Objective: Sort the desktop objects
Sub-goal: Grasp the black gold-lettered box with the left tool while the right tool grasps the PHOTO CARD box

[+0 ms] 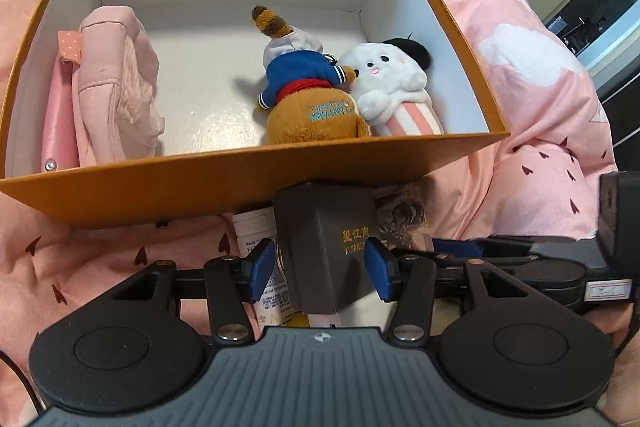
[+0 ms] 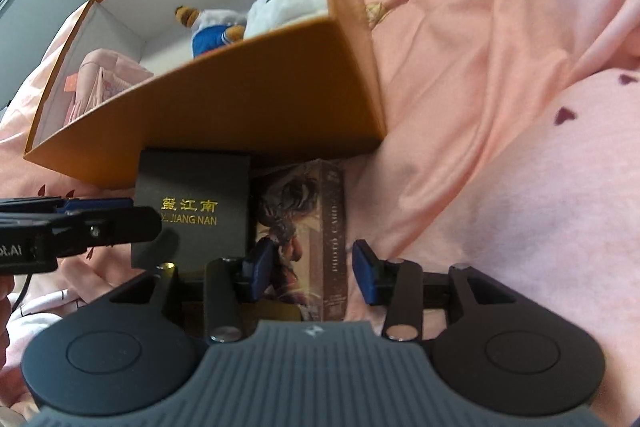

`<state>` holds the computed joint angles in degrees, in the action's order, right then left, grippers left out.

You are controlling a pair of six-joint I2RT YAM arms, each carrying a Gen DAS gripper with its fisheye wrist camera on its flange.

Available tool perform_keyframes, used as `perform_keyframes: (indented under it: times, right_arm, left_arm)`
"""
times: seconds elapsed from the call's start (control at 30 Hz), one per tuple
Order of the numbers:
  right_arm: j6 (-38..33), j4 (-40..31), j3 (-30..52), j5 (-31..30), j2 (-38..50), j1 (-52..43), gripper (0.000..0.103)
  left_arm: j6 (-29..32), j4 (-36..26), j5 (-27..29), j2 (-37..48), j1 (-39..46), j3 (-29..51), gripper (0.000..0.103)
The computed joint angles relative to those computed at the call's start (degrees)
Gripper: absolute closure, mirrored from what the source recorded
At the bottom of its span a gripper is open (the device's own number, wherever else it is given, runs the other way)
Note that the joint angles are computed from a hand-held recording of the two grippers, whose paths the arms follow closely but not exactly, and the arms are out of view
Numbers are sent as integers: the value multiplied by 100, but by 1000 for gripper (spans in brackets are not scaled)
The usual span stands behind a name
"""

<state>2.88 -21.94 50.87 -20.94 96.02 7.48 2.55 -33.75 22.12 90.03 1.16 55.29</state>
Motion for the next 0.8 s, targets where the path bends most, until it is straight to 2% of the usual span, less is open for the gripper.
perform_keyframes:
  times: [0.13, 0.37, 0.5, 0.7, 0.8]
  right_arm:
    - [-15, -6, 121, -235, 252, -53, 51]
    - [-57, 41, -233, -567, -283, -276, 71]
    - [-217, 6, -337, -966, -468, -371, 70]
    - [-222, -138, -169, -1059, -202, -378, 69]
    - [-209, -131, -223, -1127, -236, -444, 71]
  left_arm:
    - [-85, -21, -26, 3, 8, 21, 45]
    - [-104, -41, -68, 100, 69, 30, 45]
    - [-103, 30, 146, 366, 145, 62, 45]
    - [-145, 144, 436, 613, 227, 61, 45]
    - [-195, 193, 474, 637, 208, 35, 45]
